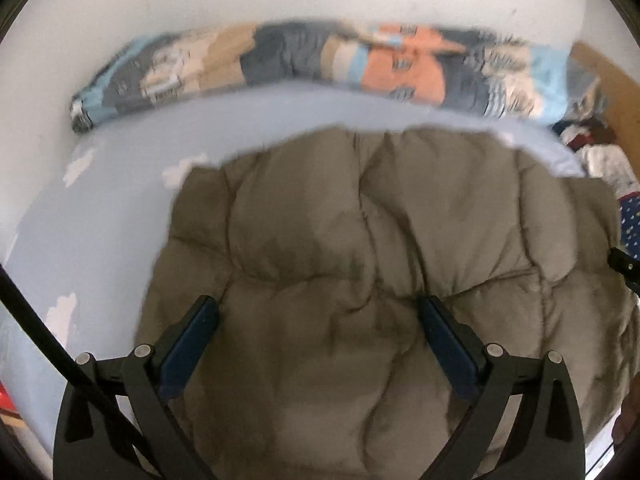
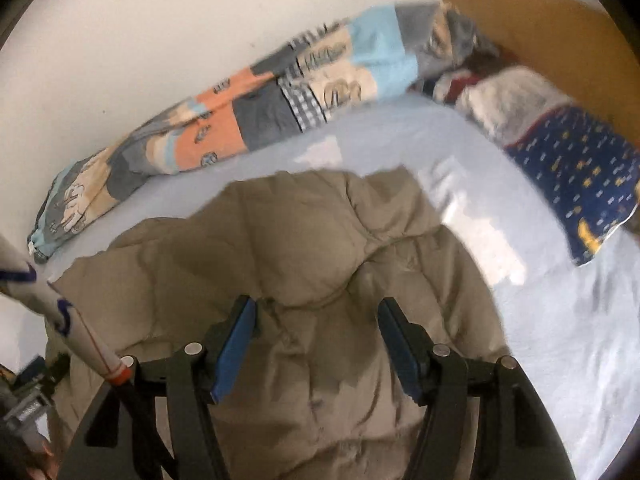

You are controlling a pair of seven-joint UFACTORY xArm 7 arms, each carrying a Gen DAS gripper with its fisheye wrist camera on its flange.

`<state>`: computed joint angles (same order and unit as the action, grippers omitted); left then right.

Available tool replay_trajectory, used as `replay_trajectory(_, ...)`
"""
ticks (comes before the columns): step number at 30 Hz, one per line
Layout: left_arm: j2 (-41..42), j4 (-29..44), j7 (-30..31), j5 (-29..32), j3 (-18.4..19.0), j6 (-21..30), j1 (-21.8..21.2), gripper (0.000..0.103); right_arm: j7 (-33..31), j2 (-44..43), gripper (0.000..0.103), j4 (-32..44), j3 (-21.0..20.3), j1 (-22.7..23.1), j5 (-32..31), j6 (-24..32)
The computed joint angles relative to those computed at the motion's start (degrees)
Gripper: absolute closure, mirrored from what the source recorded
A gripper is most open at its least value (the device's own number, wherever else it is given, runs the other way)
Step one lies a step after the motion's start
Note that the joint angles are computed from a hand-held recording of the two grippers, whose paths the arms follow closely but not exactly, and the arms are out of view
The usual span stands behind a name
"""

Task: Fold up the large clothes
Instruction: 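Press both open grippers on the folded jacket to smooth it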

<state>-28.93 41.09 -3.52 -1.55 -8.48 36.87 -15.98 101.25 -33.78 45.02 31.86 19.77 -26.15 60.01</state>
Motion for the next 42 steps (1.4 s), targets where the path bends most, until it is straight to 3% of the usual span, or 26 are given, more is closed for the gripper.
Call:
replay_trajectory(3, 2.46, 1.17, 1.74, -1.38, 1.09, 1.06, -0.72, 0.001, -3.6, 2.65, 0.029, -2.2, -4.57, 1.09, 3.89, -3.67)
replay_trajectory(7, 1.86, 1.14, 2.44, -3.34, 1.69, 1.0, -1.04, 0.001, -5.2, 4.95, 0.028, -1.32, -5.15, 1.29, 4.53, -2.31)
replay_trajectory(10, -0.74, -0.21, 3.22, -5.26, 2.5, 0.11, -1.65, 0.002, -2.68, 0.57, 0.029, -2.81, -4.59, 1.62, 4.16, -2.86)
replay_trajectory(17, -14.43, -6.31, 2.39, -4.84, 2.21, -1.64, -0.4, 0.002, 2.16, -12.24, 0.029, -3.57, 0.47, 2.97, 9.35, 9.47)
replay_trajectory(21, -24.1, -8.56, 3.99, -4.73, 4.68, 5.22, -0.69, 0.002, 7.66, -20.87, 0.029, -6.75, 3.44, 6.25, 16.34, 12.32)
replay_trajectory(26, -33.17, -12.91, 4.84, -3.01, 4.48, 11.62, 2.35, 0.002, 10.2, -22.21, 0.029, -5.48, 8.28, 7.57, 21.22, 15.86)
replay_trajectory(30, -33.36, -16.69, 4.69, -3.34, 4.81, 12.26, 3.35, 0.002, 11.37, -23.32, 0.029, -9.62, 7.35, 9.57, 24.09, 12.36)
replay_trajectory(33, -29.04, -17.11, 5.22, -3.29, 5.13, 13.15, 3.63, 0.002, 11.43, -23.07, 0.028, -13.1, 5.3, 11.01, 25.83, 9.16)
replay_trajectory(37, -28.45, -17.76, 4.92, -3.41, 4.9, 11.77, 4.34, 0.002, 10.69, -19.61, 0.026, -13.59, 3.66, 11.3, 26.23, 7.92)
replay_trajectory(40, -32.08, -19.1, 4.84, -2.99, 4.01, 10.06, 3.73, 0.002, 11.25, -15.66, 0.029, -6.37, 6.52, 8.58, 22.19, 16.44)
replay_trajectory(42, -34.79, -19.8, 4.95, -3.29, 3.64, 8.93, 2.5, 0.002, 9.17, -10.58, 0.029, 1.46, 10.45, 5.5, 16.01, 23.43)
